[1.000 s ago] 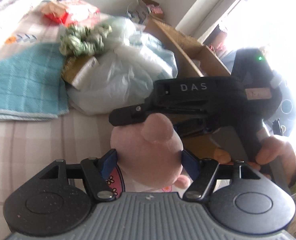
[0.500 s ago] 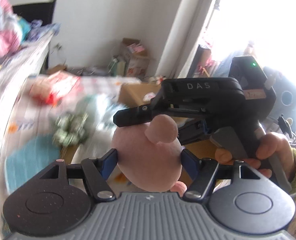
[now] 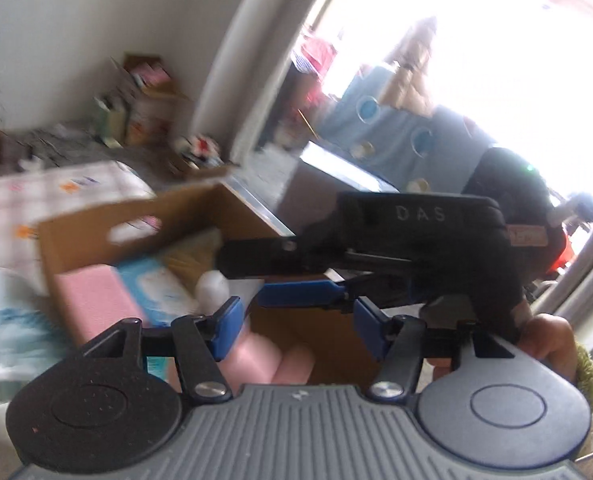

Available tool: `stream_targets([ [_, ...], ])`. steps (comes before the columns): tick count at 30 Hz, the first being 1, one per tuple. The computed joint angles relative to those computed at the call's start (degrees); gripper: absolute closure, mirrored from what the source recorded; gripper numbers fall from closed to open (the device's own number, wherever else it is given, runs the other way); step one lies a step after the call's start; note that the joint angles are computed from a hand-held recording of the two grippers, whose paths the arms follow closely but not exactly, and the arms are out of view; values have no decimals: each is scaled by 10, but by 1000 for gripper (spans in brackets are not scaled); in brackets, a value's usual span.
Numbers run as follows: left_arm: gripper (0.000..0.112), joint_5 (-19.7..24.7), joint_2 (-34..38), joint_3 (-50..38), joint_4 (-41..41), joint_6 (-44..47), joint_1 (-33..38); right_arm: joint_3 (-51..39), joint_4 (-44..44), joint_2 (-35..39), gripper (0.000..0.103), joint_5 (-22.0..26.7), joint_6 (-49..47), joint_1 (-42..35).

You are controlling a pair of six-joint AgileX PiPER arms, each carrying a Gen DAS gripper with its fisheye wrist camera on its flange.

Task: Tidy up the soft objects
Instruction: 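Carry the pink plush toy into the cardboard box and open the right tool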

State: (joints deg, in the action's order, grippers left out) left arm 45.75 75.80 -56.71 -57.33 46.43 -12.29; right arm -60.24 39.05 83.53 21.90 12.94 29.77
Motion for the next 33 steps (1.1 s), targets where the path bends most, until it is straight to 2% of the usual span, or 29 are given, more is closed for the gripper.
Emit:
stream_targets([
  [4, 51, -58, 61, -16, 20, -16, -70, 26, 6, 16, 36, -3, -24, -38],
  [6, 51, -62, 72, -14, 28, -20, -74, 43, 26, 19, 36, -6, -44, -56],
  [8, 51, -61, 61, 1, 38, -13, -61, 55, 57, 21, 36, -2, -84, -77],
  [11, 50, -74, 18, 22, 95, -39, -47, 63, 50, 22, 35, 9, -98, -93],
  [15, 45, -74, -23, 31, 154, -82, -22, 67, -9, 9, 35, 36, -67, -95],
  [19, 40, -68, -89, 67, 195, -109, 12, 54, -152, -3, 35, 71, 38, -62],
  [22, 39, -51, -139, 100, 188, -98, 56, 43, -271, -5, 31, 92, 121, -22],
  [27, 37, 17, -213, 145, 138, -43, 165, 7, -410, 37, 25, 140, 222, 32],
  [33, 36, 111, -262, 177, 100, 35, 308, -38, -530, 70, 21, 222, 227, 102],
])
